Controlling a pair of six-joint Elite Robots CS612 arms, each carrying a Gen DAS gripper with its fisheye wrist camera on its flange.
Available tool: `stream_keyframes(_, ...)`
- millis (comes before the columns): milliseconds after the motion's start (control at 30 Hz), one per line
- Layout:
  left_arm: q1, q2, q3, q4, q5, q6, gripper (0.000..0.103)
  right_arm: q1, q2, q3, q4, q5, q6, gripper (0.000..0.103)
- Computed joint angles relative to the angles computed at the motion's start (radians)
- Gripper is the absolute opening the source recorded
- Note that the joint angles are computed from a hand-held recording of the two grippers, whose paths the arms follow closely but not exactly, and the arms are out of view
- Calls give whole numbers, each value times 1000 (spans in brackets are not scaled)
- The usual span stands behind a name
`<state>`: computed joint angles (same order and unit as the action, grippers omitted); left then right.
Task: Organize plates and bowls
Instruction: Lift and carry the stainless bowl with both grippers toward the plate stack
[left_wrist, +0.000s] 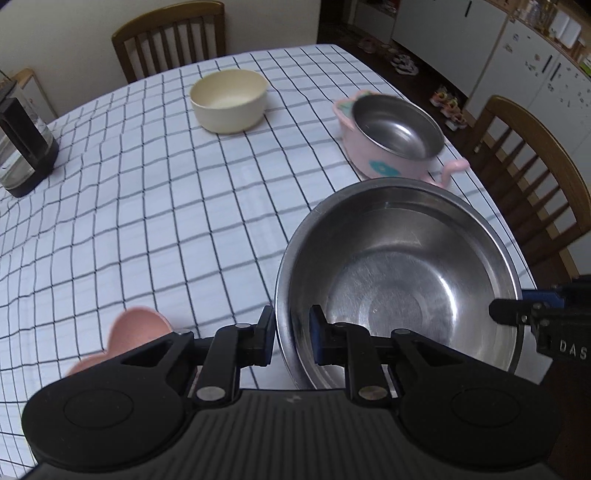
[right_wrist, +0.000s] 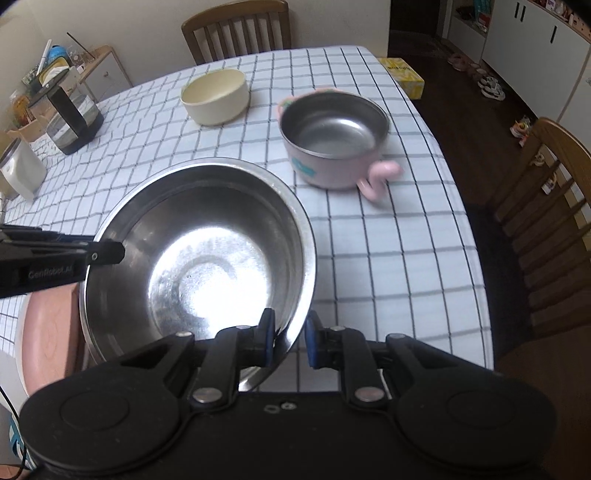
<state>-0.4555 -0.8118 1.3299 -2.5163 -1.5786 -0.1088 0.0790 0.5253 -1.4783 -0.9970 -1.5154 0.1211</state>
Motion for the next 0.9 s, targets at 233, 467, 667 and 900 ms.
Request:
stream_keyframes(233, -24, -16, 59, 14, -28, 29, 18, -15, 25, -58, 68, -15, 0, 15)
stream_keyframes(467, -38, -15, 81, 43, -48, 51, 18, -27, 47, -91, 130, -29, 4, 15)
stream_keyframes(667, -43, -15, 90, 54, -58, 59, 18, -34, 57, -101, 162, -29, 11, 15)
stream_keyframes(900, -45, -13, 90, 47, -53, 70, 18, -36, 62, -102, 172, -23, 21, 15)
